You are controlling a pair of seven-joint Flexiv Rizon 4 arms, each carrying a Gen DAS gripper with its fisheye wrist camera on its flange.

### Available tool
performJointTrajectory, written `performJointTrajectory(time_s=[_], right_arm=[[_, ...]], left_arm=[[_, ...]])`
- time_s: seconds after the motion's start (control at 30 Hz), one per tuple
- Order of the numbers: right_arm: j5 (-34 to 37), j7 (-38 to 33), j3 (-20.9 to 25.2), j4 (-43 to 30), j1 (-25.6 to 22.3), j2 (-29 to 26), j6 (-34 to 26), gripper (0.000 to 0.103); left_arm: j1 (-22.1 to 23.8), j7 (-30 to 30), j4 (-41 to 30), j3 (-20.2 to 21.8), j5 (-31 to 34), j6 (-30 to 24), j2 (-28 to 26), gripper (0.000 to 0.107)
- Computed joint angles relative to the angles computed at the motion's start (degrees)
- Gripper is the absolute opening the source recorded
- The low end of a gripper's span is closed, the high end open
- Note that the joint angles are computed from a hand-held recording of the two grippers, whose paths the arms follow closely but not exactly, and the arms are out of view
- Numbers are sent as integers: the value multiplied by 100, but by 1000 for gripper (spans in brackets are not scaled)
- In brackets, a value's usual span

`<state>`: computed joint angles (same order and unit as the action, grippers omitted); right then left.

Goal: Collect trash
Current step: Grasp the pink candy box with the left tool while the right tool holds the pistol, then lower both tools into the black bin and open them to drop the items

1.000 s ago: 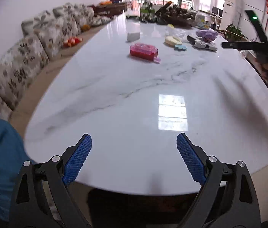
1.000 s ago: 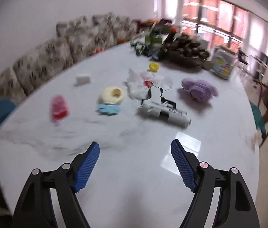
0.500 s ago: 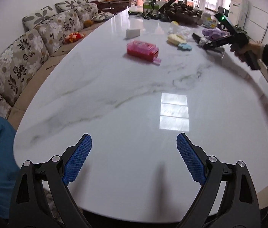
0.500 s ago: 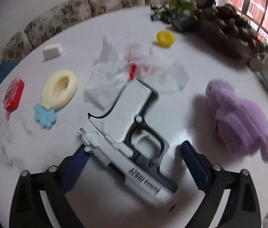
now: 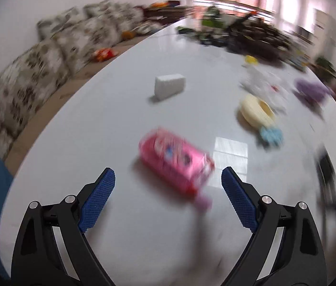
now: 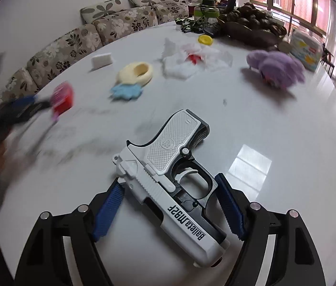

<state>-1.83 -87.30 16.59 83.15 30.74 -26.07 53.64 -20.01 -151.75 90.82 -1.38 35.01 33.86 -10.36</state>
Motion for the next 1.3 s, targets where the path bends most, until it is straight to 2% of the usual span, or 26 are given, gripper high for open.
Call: performJointTrajectory(time_s=[0.17,0.2,0.23,0.3,0.43,0.57,0.67,0.83,0.93,1.03,1.17,1.3], right_arm=[[141,-48,75,294,-28,223,42,75],[152,6,71,328,-19,254,36,75],[176,36,78,314,-20,259,0,75],[138,205,41,381,37,311,2,75],[145,553,67,649,118,457,234,75],[180,973,198,1221,259,848,579,75],[238,1281,346,1709,383,1198,923,75],[117,2309,546,2802,724,1938,1807,75],[107,2906,706,3312,865,2321,2157,75],[-255,3702,876,3905,1014,2799,2428,75],[-26,4059,1136,4416,1333,3324,2339,75],[623,3844,1113,4544,1756,3221,2073,76]], left_arm=[[59,-591,-733,83,-563,-911,-621,88],[-15,-693,-772,124,-478,-977,-655,79],[-106,-695,-732,141,-316,-889,-624,65],[-179,-576,-545,128,-273,-720,-488,52],[-202,-320,619,40,-277,530,242,45],[-379,-291,1575,-255,346,1026,1204,42],[-451,-102,2059,-561,486,1051,1819,42],[-663,175,2938,-949,314,1240,2871,42],[-799,257,3388,-1180,84,1173,3416,42],[-909,351,3754,-1440,-152,1018,3917,42],[-1054,624,4137,-1745,-674,748,4187,42],[-1079,870,4594,-1848,-1263,960,4042,43]])
